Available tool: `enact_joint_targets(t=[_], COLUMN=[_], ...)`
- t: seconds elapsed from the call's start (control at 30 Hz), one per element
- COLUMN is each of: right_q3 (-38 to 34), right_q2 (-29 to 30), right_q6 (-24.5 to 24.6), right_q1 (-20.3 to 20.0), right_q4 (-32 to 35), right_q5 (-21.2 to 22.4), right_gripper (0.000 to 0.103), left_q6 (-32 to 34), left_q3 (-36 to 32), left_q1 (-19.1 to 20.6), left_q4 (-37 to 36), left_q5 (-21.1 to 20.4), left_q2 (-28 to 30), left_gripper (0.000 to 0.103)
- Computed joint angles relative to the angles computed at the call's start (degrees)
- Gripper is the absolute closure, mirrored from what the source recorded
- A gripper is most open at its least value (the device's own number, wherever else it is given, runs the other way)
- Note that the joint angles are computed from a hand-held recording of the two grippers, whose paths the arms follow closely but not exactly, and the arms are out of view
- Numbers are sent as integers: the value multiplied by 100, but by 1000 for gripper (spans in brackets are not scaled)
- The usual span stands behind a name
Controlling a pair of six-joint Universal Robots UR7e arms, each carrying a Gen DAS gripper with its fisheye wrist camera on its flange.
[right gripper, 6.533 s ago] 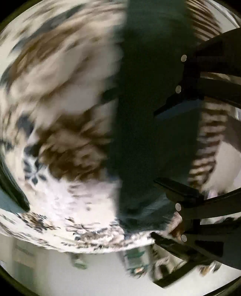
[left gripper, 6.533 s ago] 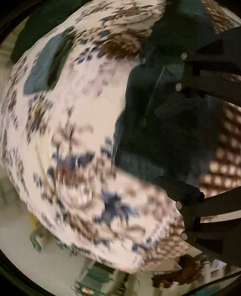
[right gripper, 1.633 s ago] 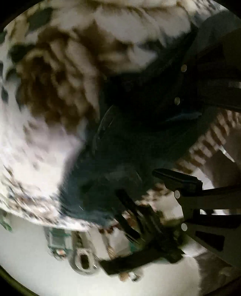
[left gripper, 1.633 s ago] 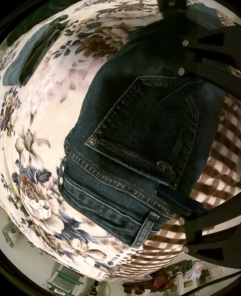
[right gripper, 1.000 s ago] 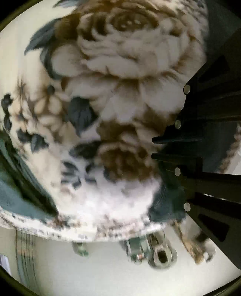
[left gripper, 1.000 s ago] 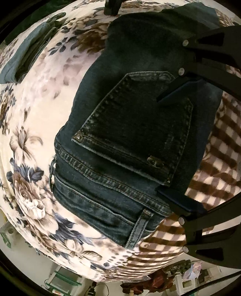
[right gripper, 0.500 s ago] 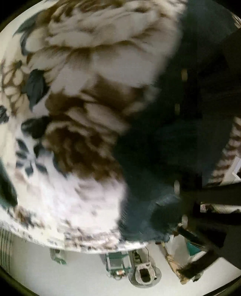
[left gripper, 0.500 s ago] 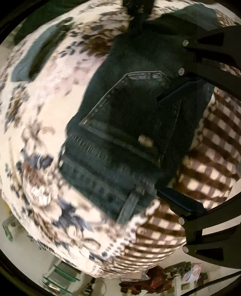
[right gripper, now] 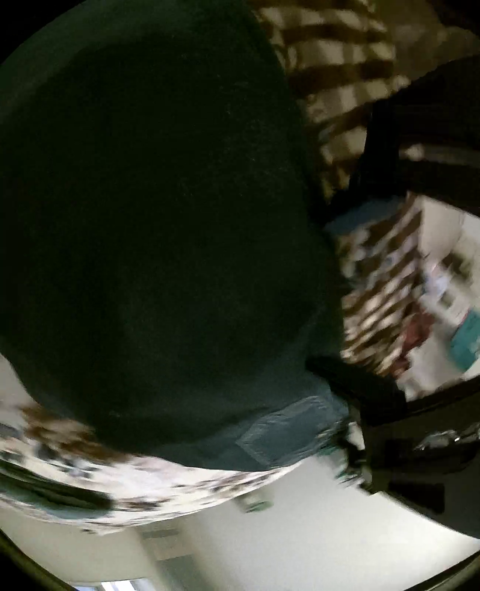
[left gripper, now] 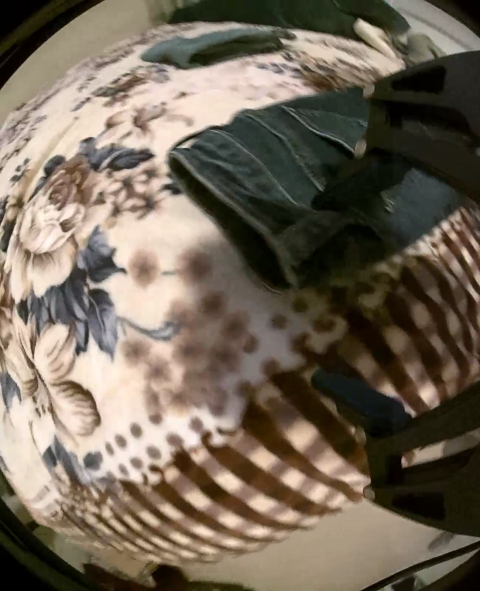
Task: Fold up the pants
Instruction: 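Lift the jeans with the right tool and lay them flat again beside the left tool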
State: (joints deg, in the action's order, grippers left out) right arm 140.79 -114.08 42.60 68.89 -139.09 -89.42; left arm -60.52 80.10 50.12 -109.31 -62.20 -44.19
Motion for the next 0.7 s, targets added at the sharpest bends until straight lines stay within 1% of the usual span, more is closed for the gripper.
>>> enact_joint_targets(t=[0.03,0.07,0.1,0.13,0.17,0.27,0.33,0.37,0.43,0.5,0.53,0.57,0.6,0.63,0.67,0.7], right_q3=[62,99,136,117,100,-127,-170,-147,0,96,128,203,241,281,356,442], right_q2=[-20,-66,-49,-73,-71,-39,51,141,361,368,288,135,6,-150,-358,-643], right_q6=[125,263,373,400,458,607,627,583,402,325,234,79,-32,-149,-249,-386], right_q1=[28,63,136,207,378,1134,1303,1285,911,702,648,634,659,722,738,724], right_q4=[-105,-124,-203,-144,-146,254,473,526,423,218,159,-14,-100,-215,-305,-381], right_q5=[-121,-267,-359,-447,-607,-1226,-1378,-1385,-998,-721,-577,-410,-364,-375,-347,-323], right_gripper=[70,91,93,95,96,96,96,96,93,93,92,84,58,41,16,14], left_q6=[100,226,347,472,551,748,781,786,714,810,886,987,1130,1316,1487,1654], left_q3=[52,76,-21,-80,-111,-15,31,60,61,-196,-336,-448,-528,-569,-545,-522], left_q1=[24,36,43,-8,-36,-123,-89,-48,-19,-139,-251,-376,-535,-721,-867,-1028], left_q4=[-246,-438,-435,-370,-330,-356,-235,-191,-147,266,549,815,1047,1209,1223,1223], left_q5=[-36,-77,-51,133,214,352,344,312,279,386,505,651,813,954,1037,1128], left_q2=[5,25,105,169,189,67,35,35,53,178,241,295,350,397,415,449], left_gripper=[49,69,70,75,78,79,79,78,75,72,69,63,57,44,29,22])
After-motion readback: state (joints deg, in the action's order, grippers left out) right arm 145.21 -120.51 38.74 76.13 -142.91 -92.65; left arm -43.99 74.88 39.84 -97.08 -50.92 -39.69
